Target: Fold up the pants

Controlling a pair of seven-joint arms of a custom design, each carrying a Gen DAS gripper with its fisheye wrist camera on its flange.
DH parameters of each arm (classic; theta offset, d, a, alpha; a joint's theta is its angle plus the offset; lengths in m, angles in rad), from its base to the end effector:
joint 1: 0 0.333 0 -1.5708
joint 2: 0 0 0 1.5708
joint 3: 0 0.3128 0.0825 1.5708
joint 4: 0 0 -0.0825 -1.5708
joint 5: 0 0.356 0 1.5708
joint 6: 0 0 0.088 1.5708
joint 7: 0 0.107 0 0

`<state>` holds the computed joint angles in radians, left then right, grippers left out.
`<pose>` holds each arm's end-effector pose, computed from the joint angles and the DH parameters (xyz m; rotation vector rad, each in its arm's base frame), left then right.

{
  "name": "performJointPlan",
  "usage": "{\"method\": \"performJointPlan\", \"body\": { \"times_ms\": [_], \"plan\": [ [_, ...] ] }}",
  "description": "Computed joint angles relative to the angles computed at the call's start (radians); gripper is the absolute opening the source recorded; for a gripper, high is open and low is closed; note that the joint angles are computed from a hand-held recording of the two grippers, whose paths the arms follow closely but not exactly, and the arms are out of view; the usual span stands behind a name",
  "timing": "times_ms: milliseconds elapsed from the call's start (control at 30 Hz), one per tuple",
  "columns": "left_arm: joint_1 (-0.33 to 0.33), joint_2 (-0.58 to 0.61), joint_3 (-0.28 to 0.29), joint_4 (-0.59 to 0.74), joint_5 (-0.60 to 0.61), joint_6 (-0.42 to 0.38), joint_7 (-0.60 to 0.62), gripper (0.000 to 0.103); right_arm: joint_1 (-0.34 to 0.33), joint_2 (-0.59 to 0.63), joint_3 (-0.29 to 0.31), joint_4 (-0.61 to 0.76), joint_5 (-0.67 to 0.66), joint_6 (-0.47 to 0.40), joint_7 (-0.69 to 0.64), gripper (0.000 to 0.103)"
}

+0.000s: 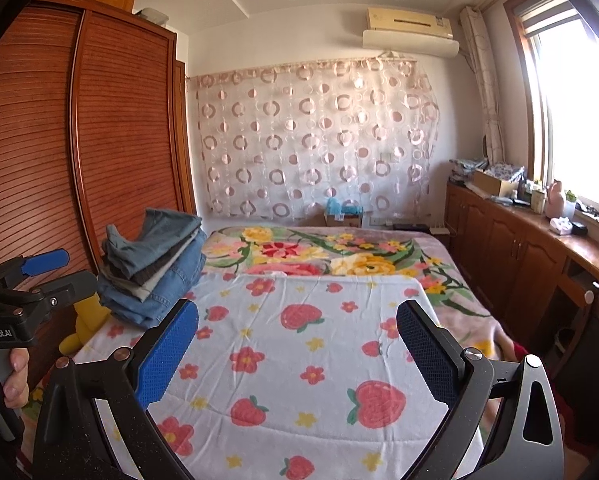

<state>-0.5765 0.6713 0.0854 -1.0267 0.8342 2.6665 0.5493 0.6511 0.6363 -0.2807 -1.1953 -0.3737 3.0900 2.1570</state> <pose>0.6461 -0.4001 0.5655 -1.4612 1.5818 -1.0637 0.6459 0.3686 0.5746 -1.5684 1.1329 -0.8089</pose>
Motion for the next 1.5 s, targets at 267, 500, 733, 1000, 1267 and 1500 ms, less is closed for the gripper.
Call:
{"method": "performJointPlan", "body": {
  "times_ms": [267, 500, 733, 1000, 1267, 1500],
  "plan": [
    [-0.009, -0.051, 0.021, -0.063, 0.071, 0.012, -0.075, 0.102, 0.060, -0.001, -0.100, -0.028, -0.010, 0.056, 0.061, 0.100],
    [0.003, -0.075, 0.009, -0.096, 0.117, 0.015, -0.124, 0.102, 0.086, 0.024, -0.142, -0.011, 0.004, 0.066, 0.073, 0.100],
    [0.013, -0.077, -0.006, -0.098, 0.127, 0.013, -0.128, 0.102, 0.072, 0.028, -0.120, -0.002, 0.018, 0.060, 0.046, 0.100],
    [0.014, -0.077, -0.009, -0.097, 0.131, 0.009, -0.131, 0.102, 0.060, 0.034, -0.106, 0.008, 0.028, 0.054, 0.031, 0.100],
    [0.017, -0.079, -0.011, -0.100, 0.130, 0.010, -0.129, 0.102, 0.058, 0.035, -0.103, 0.008, 0.034, 0.054, 0.025, 0.100],
    [0.016, -0.078, -0.011, -0.097, 0.131, 0.008, -0.130, 0.102, 0.060, 0.041, -0.109, 0.013, 0.038, 0.055, 0.024, 0.100]
  ]
}}
